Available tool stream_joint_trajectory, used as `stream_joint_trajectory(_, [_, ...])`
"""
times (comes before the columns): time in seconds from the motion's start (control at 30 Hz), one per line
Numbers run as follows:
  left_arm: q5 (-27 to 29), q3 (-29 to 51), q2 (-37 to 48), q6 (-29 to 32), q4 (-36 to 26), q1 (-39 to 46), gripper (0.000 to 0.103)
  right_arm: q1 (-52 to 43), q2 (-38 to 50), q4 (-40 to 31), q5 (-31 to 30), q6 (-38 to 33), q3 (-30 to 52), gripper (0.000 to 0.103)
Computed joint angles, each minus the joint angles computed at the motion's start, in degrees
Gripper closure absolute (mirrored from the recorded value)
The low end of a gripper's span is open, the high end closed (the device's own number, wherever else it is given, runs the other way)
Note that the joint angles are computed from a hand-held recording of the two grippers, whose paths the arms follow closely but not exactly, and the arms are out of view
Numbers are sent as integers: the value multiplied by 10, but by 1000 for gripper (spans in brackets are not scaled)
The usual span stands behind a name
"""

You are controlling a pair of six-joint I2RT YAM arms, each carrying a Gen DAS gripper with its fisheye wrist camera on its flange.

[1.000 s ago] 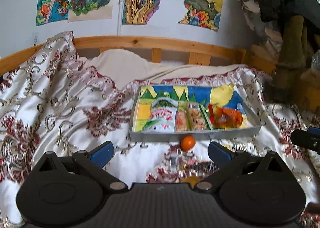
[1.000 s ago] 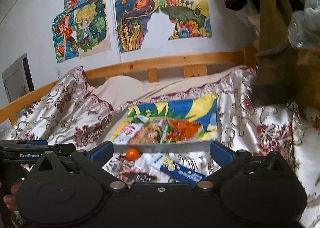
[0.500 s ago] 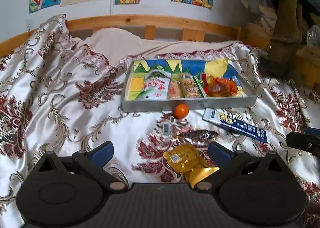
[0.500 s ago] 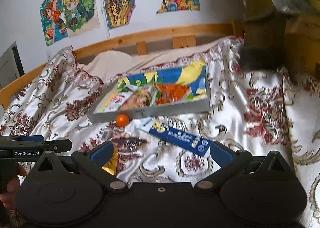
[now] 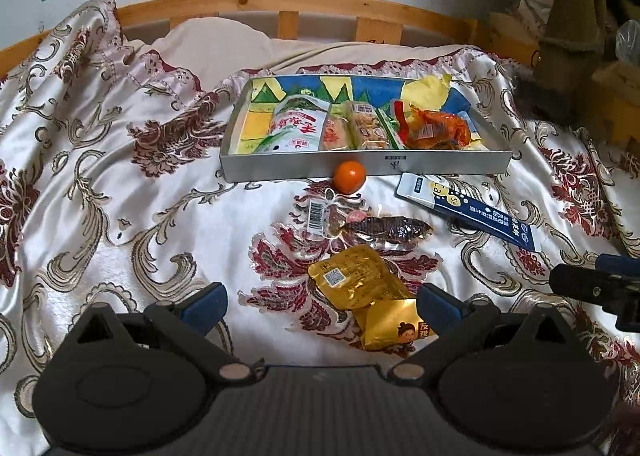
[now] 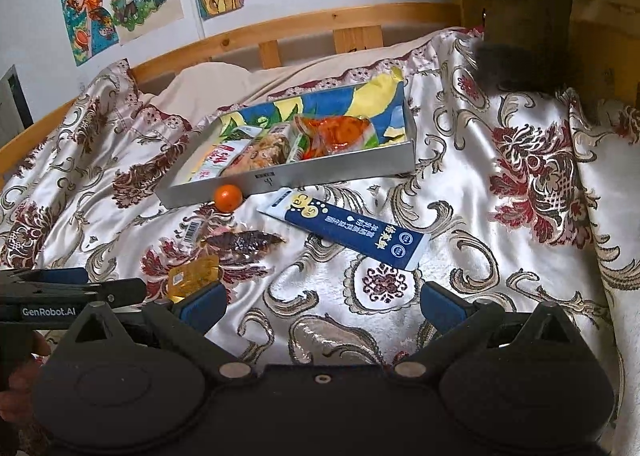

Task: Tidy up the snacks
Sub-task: 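Move the left tool toward the gold pouch while the right tool approaches the blue Ca tube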

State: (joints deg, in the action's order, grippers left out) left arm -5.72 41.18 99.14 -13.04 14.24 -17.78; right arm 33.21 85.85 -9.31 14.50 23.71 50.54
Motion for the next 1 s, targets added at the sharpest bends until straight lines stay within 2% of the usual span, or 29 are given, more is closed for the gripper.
stream_joint_trajectory(0.5, [46,66,61,-6,-30,-3,1,-13,17,-4,1,12,0,1])
stream_joint_trajectory(0.7, [33,114,102,0,-68,-16,1,-21,23,-7,-1,13,2,1])
stream_joint_trajectory(0.9, [90,148,133,-7,-91,0,1,-34,32,1,-6,6,1,1])
stream_joint_trajectory(1.0, [119,158,145,-11,-98,13,6,-41,40,6,-11,2,2,1])
